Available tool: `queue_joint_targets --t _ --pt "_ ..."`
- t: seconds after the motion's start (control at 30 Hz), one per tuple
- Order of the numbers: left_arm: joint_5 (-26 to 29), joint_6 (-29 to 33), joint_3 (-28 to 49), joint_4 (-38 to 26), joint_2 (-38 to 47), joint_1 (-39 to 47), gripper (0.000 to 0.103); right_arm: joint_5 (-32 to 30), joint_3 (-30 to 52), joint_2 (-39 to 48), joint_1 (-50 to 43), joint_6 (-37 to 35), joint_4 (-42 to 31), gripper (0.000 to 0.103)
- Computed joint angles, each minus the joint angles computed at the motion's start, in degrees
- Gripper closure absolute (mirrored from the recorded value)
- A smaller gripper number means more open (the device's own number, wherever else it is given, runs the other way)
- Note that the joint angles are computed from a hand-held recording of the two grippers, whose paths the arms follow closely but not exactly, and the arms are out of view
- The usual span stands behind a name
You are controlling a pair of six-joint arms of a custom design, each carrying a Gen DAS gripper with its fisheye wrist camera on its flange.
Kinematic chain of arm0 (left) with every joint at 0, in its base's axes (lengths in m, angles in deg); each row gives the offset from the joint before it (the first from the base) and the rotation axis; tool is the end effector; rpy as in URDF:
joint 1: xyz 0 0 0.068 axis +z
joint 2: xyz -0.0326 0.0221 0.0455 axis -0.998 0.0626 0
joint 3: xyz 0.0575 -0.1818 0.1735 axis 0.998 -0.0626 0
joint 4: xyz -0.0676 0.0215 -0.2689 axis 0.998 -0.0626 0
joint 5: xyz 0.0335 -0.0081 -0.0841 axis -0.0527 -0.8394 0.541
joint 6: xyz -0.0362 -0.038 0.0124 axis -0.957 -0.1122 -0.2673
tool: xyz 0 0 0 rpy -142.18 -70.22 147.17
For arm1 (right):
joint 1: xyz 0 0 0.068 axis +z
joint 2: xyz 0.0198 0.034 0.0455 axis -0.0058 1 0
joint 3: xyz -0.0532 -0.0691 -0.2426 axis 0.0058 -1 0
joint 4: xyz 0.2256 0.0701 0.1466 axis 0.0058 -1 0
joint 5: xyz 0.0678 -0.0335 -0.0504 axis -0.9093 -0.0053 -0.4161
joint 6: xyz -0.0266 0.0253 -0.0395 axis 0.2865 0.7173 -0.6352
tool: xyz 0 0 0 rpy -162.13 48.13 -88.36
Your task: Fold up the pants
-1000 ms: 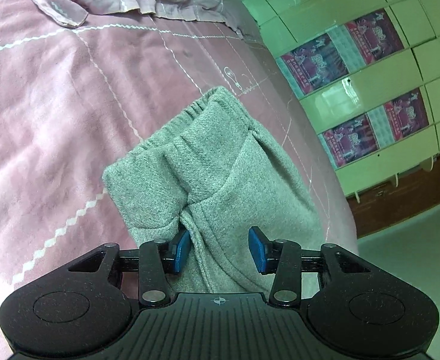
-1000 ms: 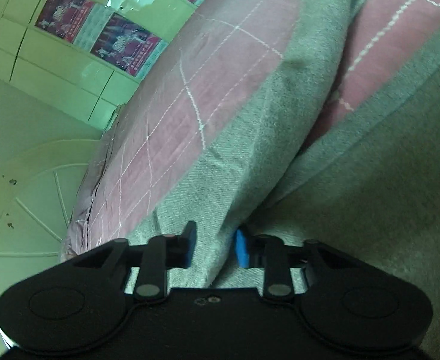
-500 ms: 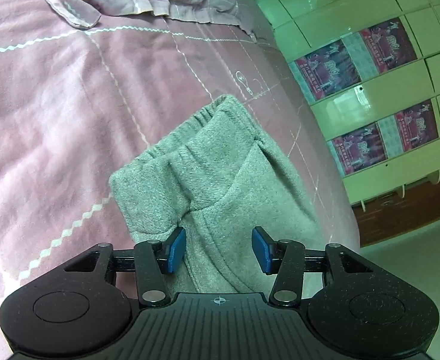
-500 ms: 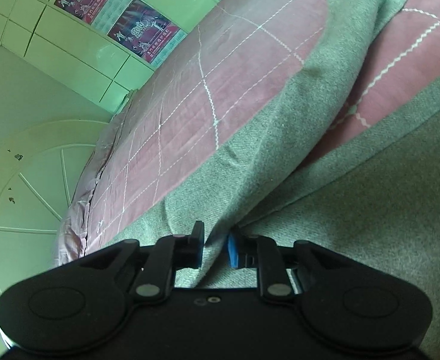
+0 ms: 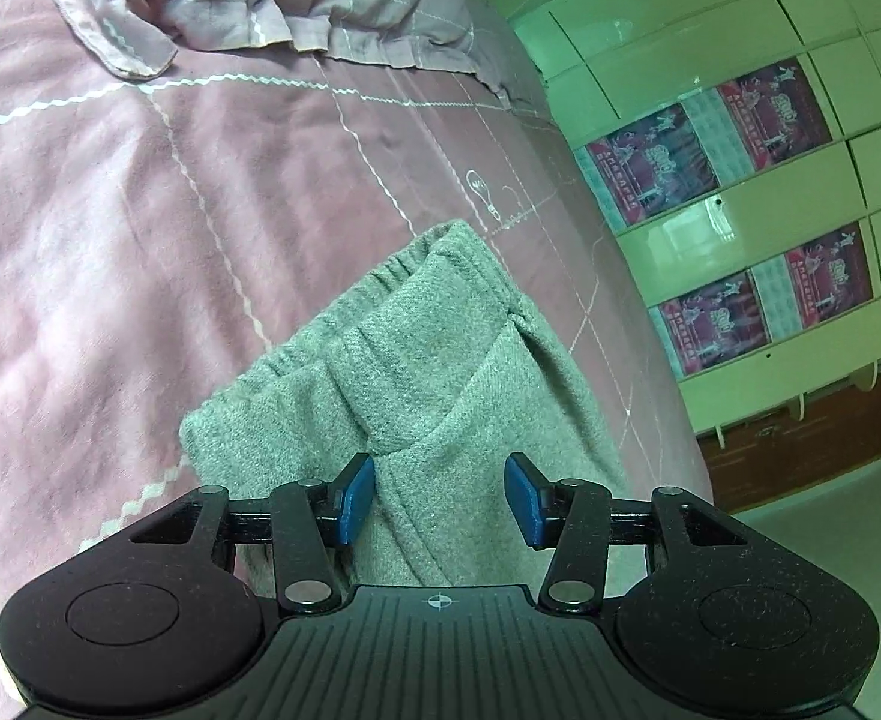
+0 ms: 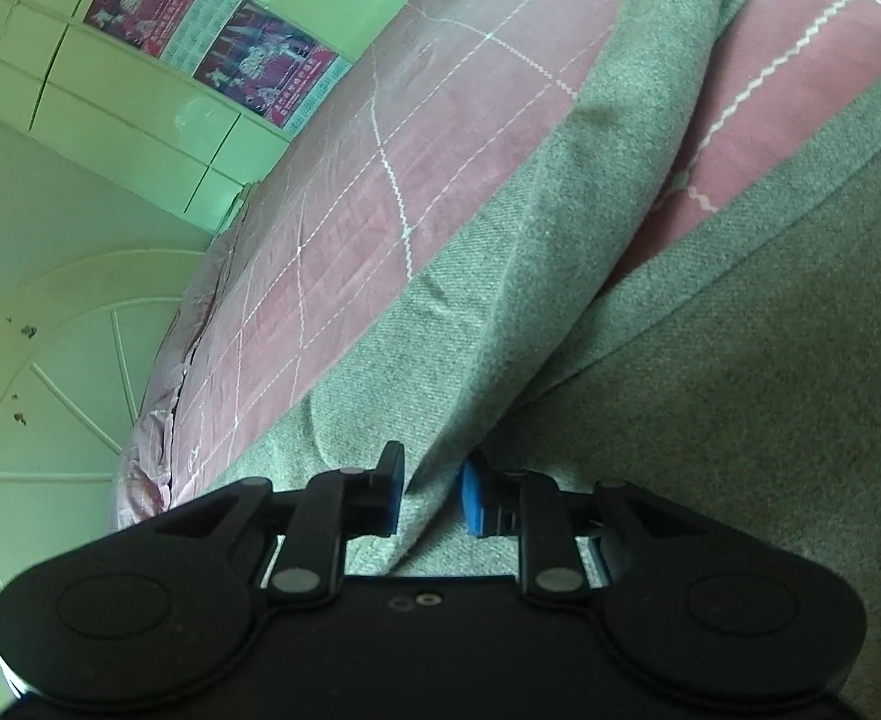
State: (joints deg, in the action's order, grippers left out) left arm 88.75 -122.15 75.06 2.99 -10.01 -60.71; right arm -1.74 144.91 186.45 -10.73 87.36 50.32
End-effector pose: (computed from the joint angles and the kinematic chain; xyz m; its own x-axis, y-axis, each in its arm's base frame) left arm 0.1603 0.0655 0.1860 -0.1457 -0.9260 -0.3483 -0.5286 0.3705 -0.7638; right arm 0.4187 -0.0502 0.2265 -0.8646 0.3317 -0.3775 -0.0607 0.6767 0.7337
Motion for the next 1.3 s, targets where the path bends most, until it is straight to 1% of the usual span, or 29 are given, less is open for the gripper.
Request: queue_joint_targets --t 0.03,0.07,0.13,0.17,0.2,0.23,0.27,0.33,0.37,0.4,0.43,0.47,0.5,0.53,0.57,0.6,0.63,0.67,0.7,0.77,0.8,0.87,0.9,0.93,0.97,1.07,1.13,1.27,1.3 --pt "-0.55 1.74 0.57 -0.27 1.13 -0.10 0.068 -0.08 0.00 0.34 -0.11 1.76 0.94 0.092" --pt "-0.45 3.22 1.01 -0.27 2.45 0.27 0.083 -0.11 0.20 0.89 -0.21 3.44 1.90 0.092" --pt "3.20 3.77 0.41 1.42 3.98 3.30 0.085 0.19 1.70 2.42 0.13 5.06 1.76 0.093" --pt "4.50 4.70 0.60 1.57 4.80 4.39 0.086 0.32 2.28 2.85 0.34 5.29 1.54 0.098" --pt "5.54 5.90 1.24 1.54 6.12 5.15 0.087 1.45 3.16 3.02 0.69 4.13 0.65 0.103" --pt "6.97 6.73 2.46 1.32 8.08 6.13 0.088 2.42 4.69 3.22 1.09 2.17 -1.18 0.103" --pt "8.96 7.47 3.57 1.77 9.39 7.79 0.088 2.30 5.26 2.18 1.29 0.71 -1.48 0.103" --pt "15.47 6.73 4.19 7.35 8.61 12.53 0.089 -1.96 2.48 -3.00 0.20 0.77 3.21 0.103" --pt "19.76 6.26 4.59 10.17 7.80 15.20 0.099 -4.60 0.49 -6.38 -0.96 0.62 5.65 0.103" --pt "24.41 7.34 5.72 11.12 6.84 18.54 0.102 -7.52 -1.47 -9.54 -2.40 0.20 7.14 0.103" --pt "26.03 11.85 8.45 6.58 6.25 21.08 0.102 -10.65 -3.16 -12.45 -4.34 -2.01 6.21 0.103" --pt "28.25 17.61 10.73 1.20 6.45 24.11 0.102 -12.25 -4.84 -14.95 -6.14 -6.45 3.57 0.103" --pt "30.56 23.61 12.25 -5.25 6.83 27.80 0.102 -12.54 -7.15 -17.20 -7.75 -12.35 0.25 0.103" --pt "31.76 30.32 13.01 -11.69 7.86 30.82 0.102 -12.13 -9.77 -18.35 -9.03 -18.65 -3.37 0.103" --pt "32.02 36.10 12.90 -16.95 8.92 33.27 0.102 -10.46 -11.05 -17.25 -9.77 -24.66 -8.52 0.103" --pt "32.03 39.73 11.66 -20.42 8.89 35.53 0.102 -5.59 -10.63 -14.40 -9.36 -29.17 -14.41 0.102" --pt "32.55 42.03 10.15 -23.43 8.17 37.68 0.102 -0.91 -11.24 -12.05 -8.65 -30.41 -16.91 0.103" --pt "34.29 43.20 8.24 -25.29 6.37 39.78 0.102 -4.28 -14.73 -12.57 -10.37 -29.64 -13.34 0.103" --pt "35.69 43.87 6.80 -27.32 4.02 41.31 0.102 -5.34 -16.37 -13.76 -10.98 -28.68 -11.40 0.103" --pt "36.97 42.95 3.68 -31.82 -4.36 41.51 0.102 -6.11 -16.79 -14.90 -10.89 -25.53 -10.48 0.093" --pt "36.28 40.58 2.83 -32.41 -7.64 40.31 0.102 -6.19 -16.35 -15.09 -10.47 -25.42 -10.91 0.089" --pt "33.32 32.18 0.21 -29.94 -13.74 34.93 0.102 -5.18 -15.49 -15.81 -8.87 -24.78 -10.82 0.086" --pt "30.38 27.74 -0.82 -27.93 -16.03 31.47 0.102 -5.02 -14.78 -15.54 -8.47 -24.17 -11.28 0.086" --pt "27.15 24.14 -1.66 -25.81 -17.02 28.18 0.102 -4.99 -14.16 -15.16 -8.45 -23.54 -11.88 0.086" --pt "25.74 21.96 -2.17 -24.17 -17.12 26.55 0.102 -5.15 -14.56 -15.23 -9.01 -23.62 -12.21 0.086" --pt "21.31 18.42 -1.30 -20.72 -14.19 22.04 0.101 -5.72 -15.10 -15.26 -9.78 -22.47 -11.75 0.084" --pt "20.50 18.47 -0.74 -20.82 -13.89 21.58 0.099 -6.49 -15.21 -14.91 -10.41 -20.50 -11.16 0.083" --pt "21.17 17.99 -0.97 -22.02 -16.04 22.02 0.089 -6.76 -14.31 -13.48 -10.54 -19.08 -11.44 0.082" --pt "21.53 17.36 -1.22 -22.26 -16.95 22.19 0.081 -6.67 -14.22 -13.40 -10.27 -19.14 -11.39 0.081"
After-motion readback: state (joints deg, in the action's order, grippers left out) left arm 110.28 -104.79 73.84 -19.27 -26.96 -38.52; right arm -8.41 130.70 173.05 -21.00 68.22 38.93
